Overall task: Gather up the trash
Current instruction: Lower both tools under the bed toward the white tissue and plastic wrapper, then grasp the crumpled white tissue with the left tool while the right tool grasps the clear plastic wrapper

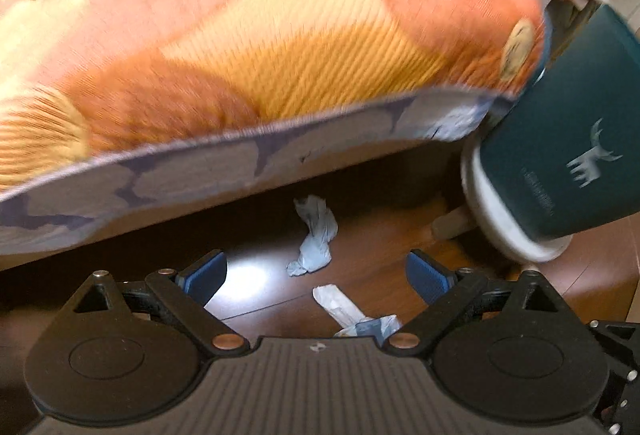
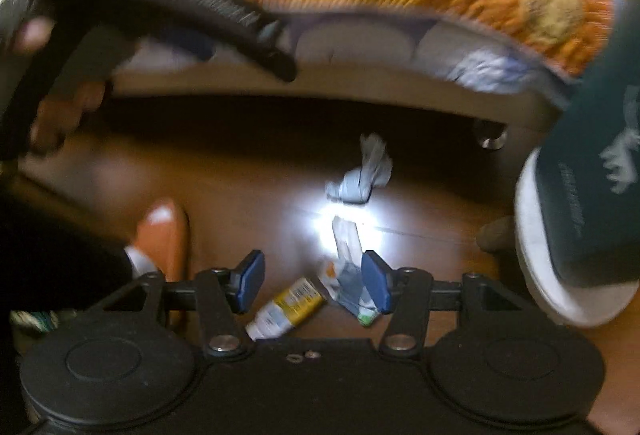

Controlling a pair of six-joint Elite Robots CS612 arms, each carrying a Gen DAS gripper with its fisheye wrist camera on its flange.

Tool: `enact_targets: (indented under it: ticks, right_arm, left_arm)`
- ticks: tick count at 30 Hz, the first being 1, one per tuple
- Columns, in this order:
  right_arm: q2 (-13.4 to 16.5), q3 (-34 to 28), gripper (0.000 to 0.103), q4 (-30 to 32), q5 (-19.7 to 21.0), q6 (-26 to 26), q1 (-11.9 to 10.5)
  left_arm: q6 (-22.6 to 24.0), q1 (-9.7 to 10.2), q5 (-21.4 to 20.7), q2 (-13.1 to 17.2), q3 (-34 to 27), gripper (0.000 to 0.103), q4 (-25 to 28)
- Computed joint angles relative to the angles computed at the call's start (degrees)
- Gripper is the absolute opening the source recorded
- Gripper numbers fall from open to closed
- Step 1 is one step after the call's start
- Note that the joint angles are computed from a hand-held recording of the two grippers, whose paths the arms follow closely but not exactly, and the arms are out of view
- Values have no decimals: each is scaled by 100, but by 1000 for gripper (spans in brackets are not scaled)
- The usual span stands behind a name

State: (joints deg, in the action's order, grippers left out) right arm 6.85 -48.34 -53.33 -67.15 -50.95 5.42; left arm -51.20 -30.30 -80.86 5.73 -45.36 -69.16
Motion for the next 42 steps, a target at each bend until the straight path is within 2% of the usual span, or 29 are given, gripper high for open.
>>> enact_targets:
  ticks: [4,9,11,16,20,25,31,35,40,42]
  right_arm:
    - [37,288,53,143,-359,-411,119]
    - [297,268,53,100,-1084,-1068,266]
    - [416,195,53,96,-1280,-1302,298]
    - [875,-352,53,-152,-1557,-1919,349]
    - [1095,-555,53,-308,-1609,-2250,365]
    - [1303,-633,53,-606,-1741,-2420,378]
    - [1579,-846,51,-943,-1778,-2654,393]
    - [1597,-812,49,-892,-1799,-2626,409]
    - [1626,-814,46,-947,-1775,-2629,414]
    - [1617,-801,40,-923,-1753,-2610,412]
  left_arm:
    - [116,62,-218,69,262,97,-84]
    - [268,129,-499,205,495,97,-219]
    - [398,156,-625,292,541,97,-265]
    - [626,190,-562,418,766,97,-372]
    - [804,231,-609,456,1073,97,-600]
    - [1061,251,-754,386,1589,97,-910]
    - [1046,278,-966,370,1947,96,-1193]
    - [1102,276,-1009,363,2118,95,-1307]
    - [1172,281,-1095,313,2351,76,-1469]
    - [1194,280,-1115,331,2320,69,-1483]
